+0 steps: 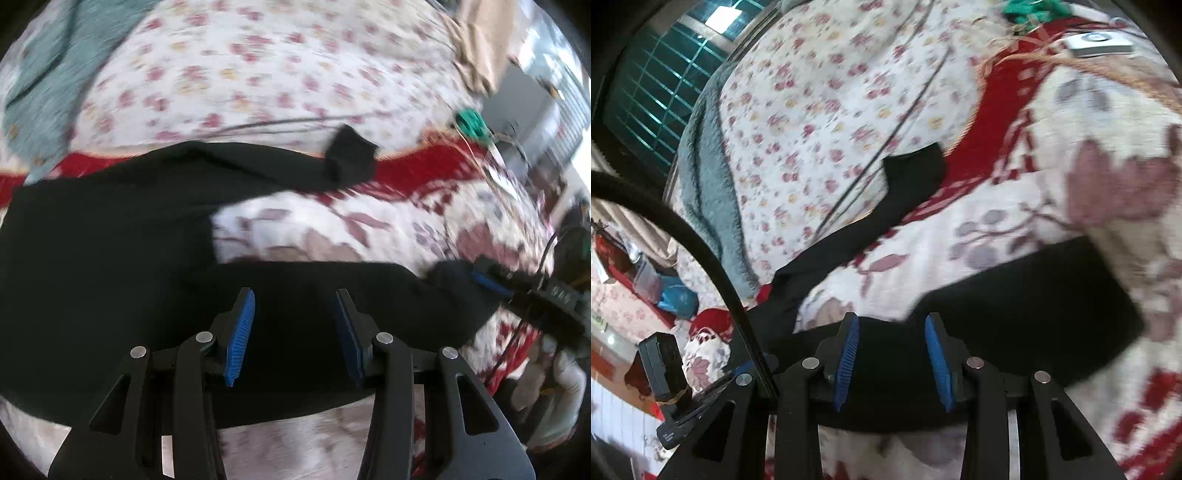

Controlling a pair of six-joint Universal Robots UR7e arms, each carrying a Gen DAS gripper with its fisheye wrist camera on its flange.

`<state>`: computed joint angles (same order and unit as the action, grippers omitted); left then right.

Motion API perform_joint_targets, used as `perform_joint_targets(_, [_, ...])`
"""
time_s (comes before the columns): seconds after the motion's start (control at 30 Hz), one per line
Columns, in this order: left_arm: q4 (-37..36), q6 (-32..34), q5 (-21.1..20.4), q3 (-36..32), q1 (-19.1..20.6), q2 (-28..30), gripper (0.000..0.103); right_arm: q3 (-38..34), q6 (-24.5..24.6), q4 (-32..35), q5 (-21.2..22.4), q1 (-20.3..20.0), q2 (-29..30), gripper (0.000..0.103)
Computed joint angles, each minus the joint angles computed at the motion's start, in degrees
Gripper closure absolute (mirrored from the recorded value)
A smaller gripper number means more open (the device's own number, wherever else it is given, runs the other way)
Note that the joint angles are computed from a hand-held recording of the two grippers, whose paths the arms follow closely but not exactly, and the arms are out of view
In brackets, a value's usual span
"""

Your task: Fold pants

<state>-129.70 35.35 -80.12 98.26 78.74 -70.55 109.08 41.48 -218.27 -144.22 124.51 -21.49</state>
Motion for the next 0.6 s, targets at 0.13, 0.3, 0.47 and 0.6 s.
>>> perform_joint_targets(0.13, [1.37,-5.56,-0.53,-5.4,2.15,1.95,0.059,-3.42,-2.7,5.0,2.28,-2.18,0.05,0.067])
perform_joint_targets(0.3, [1.94,-9.08,1.19,-10.55,3.18,4.9,0.059,-6.22,-6.22,9.72,4.54,-4.85,-0.71,0.062])
perform_joint_targets(0.47, [3.84,-12.67,1.11,-16.21,3.67,8.82,0.059,-8.88,-12.48,11.52,4.81,-8.38,-2.06,0.06])
perform_joint_targets(0.6, [4.85,-14.31,1.27,-19.32,3.43,11.65,0.059,-11.33,-17.4,11.11,4.42,-11.67,-3.08,0.05])
